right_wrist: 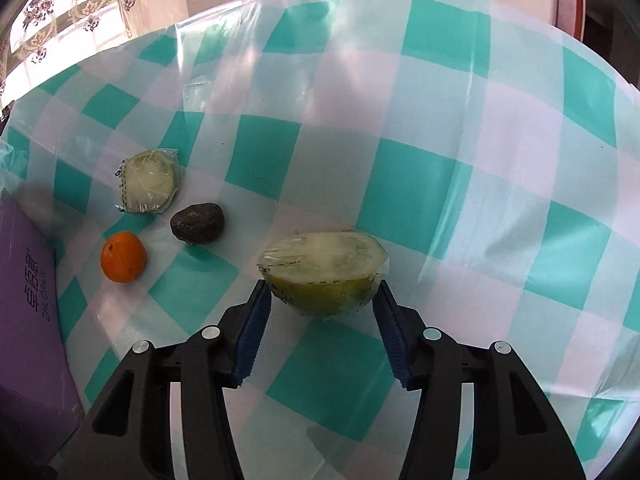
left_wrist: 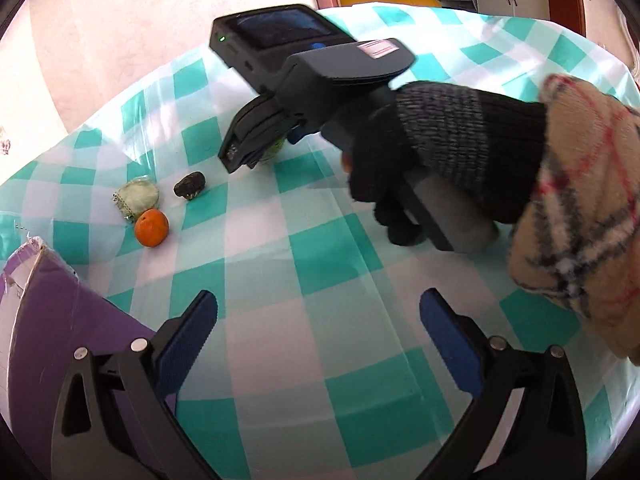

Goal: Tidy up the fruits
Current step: 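Grasp a mandarin with the left tool while the right tool holds the wrapped green slice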

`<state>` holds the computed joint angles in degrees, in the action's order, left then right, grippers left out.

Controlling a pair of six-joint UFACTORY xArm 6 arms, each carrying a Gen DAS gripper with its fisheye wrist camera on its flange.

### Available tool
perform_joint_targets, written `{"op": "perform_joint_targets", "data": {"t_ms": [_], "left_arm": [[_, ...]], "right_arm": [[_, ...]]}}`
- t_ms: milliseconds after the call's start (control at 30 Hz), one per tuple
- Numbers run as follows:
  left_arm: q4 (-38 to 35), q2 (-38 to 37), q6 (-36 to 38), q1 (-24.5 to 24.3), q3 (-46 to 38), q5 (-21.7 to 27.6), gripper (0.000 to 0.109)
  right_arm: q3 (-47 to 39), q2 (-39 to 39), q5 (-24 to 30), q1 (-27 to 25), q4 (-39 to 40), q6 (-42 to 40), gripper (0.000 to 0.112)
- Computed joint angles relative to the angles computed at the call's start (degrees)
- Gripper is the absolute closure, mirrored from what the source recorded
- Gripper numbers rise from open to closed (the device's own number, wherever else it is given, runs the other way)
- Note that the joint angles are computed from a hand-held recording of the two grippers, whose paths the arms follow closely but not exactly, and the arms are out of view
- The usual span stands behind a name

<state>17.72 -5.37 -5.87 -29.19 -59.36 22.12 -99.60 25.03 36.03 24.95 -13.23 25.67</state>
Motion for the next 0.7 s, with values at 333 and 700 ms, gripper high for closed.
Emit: {"op": "perform_joint_targets", "data": {"t_ms": [333,700], "left_arm": [[20.4,24.2,-28.1,0.6,-32.5,17.3,0.007],[28.8,45.3,-42.1,2.2,-66.6,46.8,0.007]], "right_arm": [[23.6,-17.1,-8.6,-6.3,-3.8,11.6,0.063],[24.1,-16.8,-10.4,-7.0,1.0,8.6,0.064]]}}
